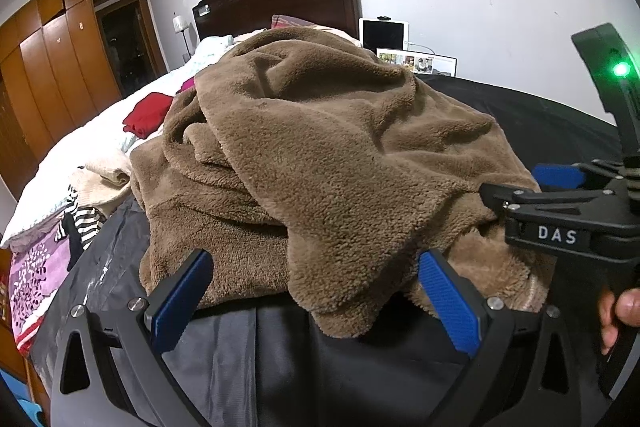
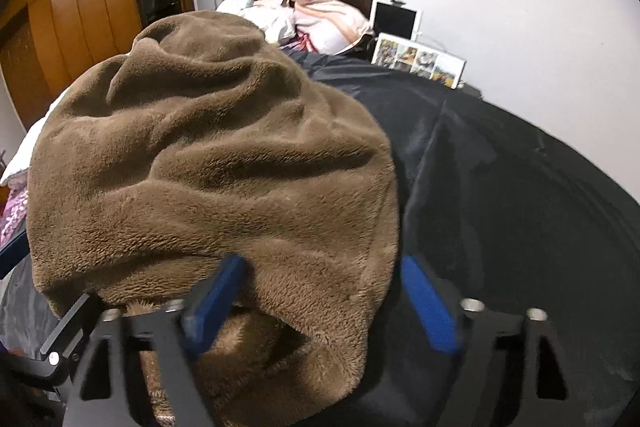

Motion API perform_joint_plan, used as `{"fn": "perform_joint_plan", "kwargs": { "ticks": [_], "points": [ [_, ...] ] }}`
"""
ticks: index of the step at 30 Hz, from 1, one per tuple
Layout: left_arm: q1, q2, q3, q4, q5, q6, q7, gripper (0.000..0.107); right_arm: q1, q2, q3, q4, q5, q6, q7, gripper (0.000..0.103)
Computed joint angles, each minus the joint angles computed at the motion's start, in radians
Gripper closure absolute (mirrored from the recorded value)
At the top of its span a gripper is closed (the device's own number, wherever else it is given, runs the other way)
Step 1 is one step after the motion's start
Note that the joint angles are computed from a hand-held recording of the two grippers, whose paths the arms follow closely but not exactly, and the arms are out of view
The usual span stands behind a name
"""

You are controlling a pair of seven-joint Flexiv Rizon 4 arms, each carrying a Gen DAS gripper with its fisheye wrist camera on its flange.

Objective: Fold clothes
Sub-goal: 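Close the right gripper on an edge of the brown blanket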

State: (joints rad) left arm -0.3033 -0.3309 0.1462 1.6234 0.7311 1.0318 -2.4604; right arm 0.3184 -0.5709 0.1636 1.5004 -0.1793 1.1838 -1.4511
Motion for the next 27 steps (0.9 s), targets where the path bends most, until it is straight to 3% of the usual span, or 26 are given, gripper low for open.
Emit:
{"fn": "perform_joint_plan", "kwargs": {
  "ticks": [1,3,6,11,15,27],
  "points": [
    [0.0,0.0,0.0,0.0,0.0,-0.001,0.0,0.004,-0.006,-0.004,0.012,-0.007,0.007,-0.011,-0.013,0.035],
    [0.0,0.002,-0.001,0.002,0.0,-0.001,-0.001,0.004,-0.012,-0.007,0.027,-0.011,0.018,-0.023,-0.037,0.054],
    [0.001,0.001,-0.002,0.002,-0.002,-0.003,0.001,0.004,0.006,0.002,0.012,0.014,0.005,0.003,-0.045,0.069],
    [0.003,0.001,-0.003,0.004,-0.006,-0.003,0.002,0.004,0.038,0.021,-0.032,0.062,-0.039,0.055,0.003,0.082],
    [0.004,0.002,-0.003,0.006,-0.006,-0.001,0.001,0.004,0.055,0.035,-0.08,0.091,-0.083,0.1,0.08,0.085],
    [0.001,0.001,-0.005,0.006,-0.003,0.011,0.016,0.004,0.148,0.146,-0.351,0.287,-0.392,0.292,0.474,0.086]
  ]
}}
